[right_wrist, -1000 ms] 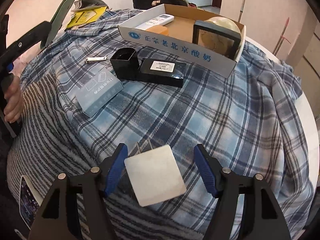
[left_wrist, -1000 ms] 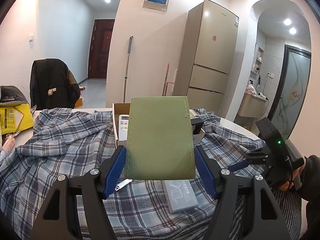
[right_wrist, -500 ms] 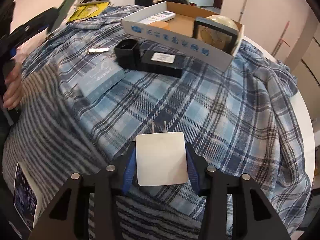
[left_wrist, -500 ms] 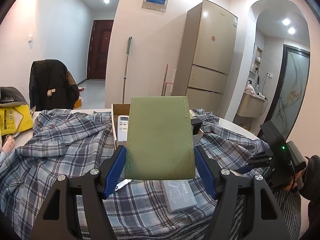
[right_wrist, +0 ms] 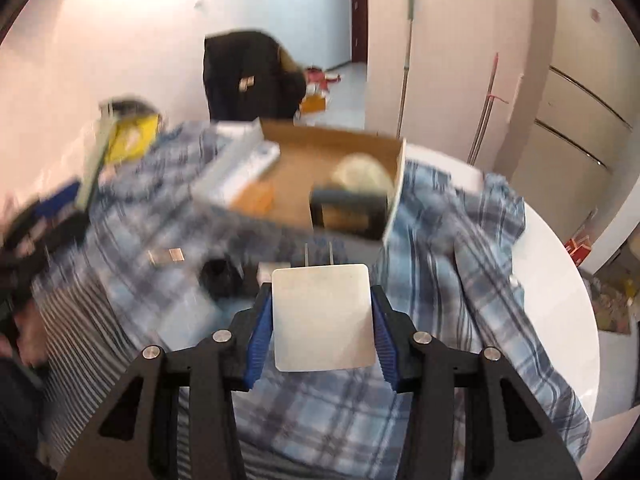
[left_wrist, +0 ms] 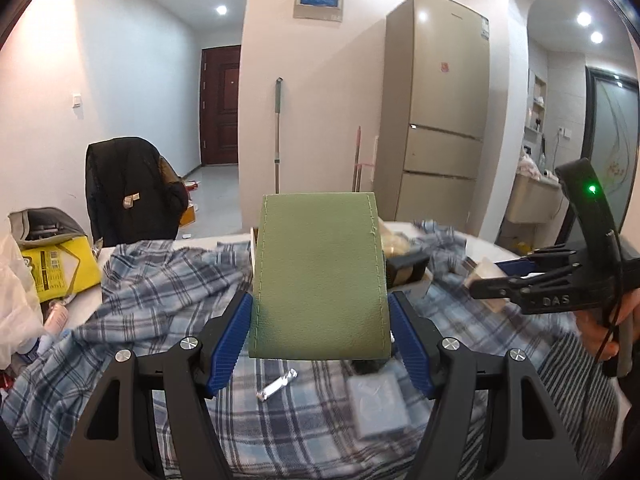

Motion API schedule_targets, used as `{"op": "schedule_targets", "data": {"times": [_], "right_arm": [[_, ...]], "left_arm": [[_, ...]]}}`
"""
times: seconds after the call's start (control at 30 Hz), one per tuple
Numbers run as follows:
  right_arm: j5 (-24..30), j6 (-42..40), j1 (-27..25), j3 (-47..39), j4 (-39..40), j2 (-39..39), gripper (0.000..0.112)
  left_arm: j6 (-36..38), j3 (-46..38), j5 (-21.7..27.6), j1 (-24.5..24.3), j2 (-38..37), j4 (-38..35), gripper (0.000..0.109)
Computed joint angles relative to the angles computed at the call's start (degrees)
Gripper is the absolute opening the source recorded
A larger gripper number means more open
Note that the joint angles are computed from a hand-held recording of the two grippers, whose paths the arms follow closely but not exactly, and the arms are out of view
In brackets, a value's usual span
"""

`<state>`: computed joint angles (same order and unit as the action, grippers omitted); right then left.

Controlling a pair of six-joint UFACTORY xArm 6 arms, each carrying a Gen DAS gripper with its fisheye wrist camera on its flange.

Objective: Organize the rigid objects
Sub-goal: 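Carry the green board and white tile over the box with both grippers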

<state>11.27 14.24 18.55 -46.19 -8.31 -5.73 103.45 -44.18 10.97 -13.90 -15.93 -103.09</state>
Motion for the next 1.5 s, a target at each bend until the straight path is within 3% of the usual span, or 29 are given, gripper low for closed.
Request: {"op": "schedule_targets", "data": {"times": [0.07,0.2,0.27,0.4,0.5,0.67,0.77,0.87,1.1,1.23,1.3,1.37,1.5], "right_arm": [[0.41,5.51,-0.13,-2.67,-4.41,0.52,0.045],[1.95,18.42,-0.33,-9.24,-14.49,2.4,0.045],[1.45,21.31,-0.51,-13.59,-14.56,4.37,0.045],[-0.1,15.01,-1.01,-22.16,-5.11,10.04,0.045],[2.23,10.54,-1.66,-28.92,2.85,15.67,0.045],[6.63,17.2,-1.68,-38.27,-2.0,24.33,0.045],[5.47,15.4,-1.11,-39.78,1.25,27.74,0.045],[2.45,10.98,-0.85,-39.05,6.38,29.83,0.045],[2.22,8.06,-1.83,-38.74,8.53,31.39,0.045],[2.64,0.39,-1.84,-39.48,18.03,32.66,0.045],[2.2,-6.44,-1.53,-39.52,26.88,32.83,0.045],[1.7,-9.46,-1.32,-39.45,30.88,32.8,0.045],[0.04,-5.57,-1.33,-38.17,25.99,32.16,0.045]], "left_arm": [[-5.75,-1.32,-0.05,-0.12,-0.17,4.42,0.071],[-6.37,-8.66,-4.89,-2.02,3.33,2.62,0.071],[-12.84,-13.29,-3.58,-1.89,6.74,9.16,0.071],[-22.42,-22.84,-2.16,-0.92,15.6,16.21,0.071],[-34.25,-29.16,3.59,1.34,23.66,26.56,0.071],[-36.28,-35.17,2.25,0.88,34.36,31.27,0.071],[-38.56,-36.45,1.1,0.71,38.18,34.49,0.071],[-42.27,-37.33,1.84,1.27,40.2,38.88,0.071],[-53.61,-39.13,1.85,1.58,44.77,51.61,0.071],[-59.04,-38.47,-0.51,0.73,45.82,58.52,0.071],[-55.34,-37.8,-2.06,0.08,45.35,55.42,0.071],[-51.62,-37.63,-1.52,-0.19,44.7,51.6,0.073],[-54.08,-37.21,-2.19,-0.14,44.56,54.46,0.078]]}}
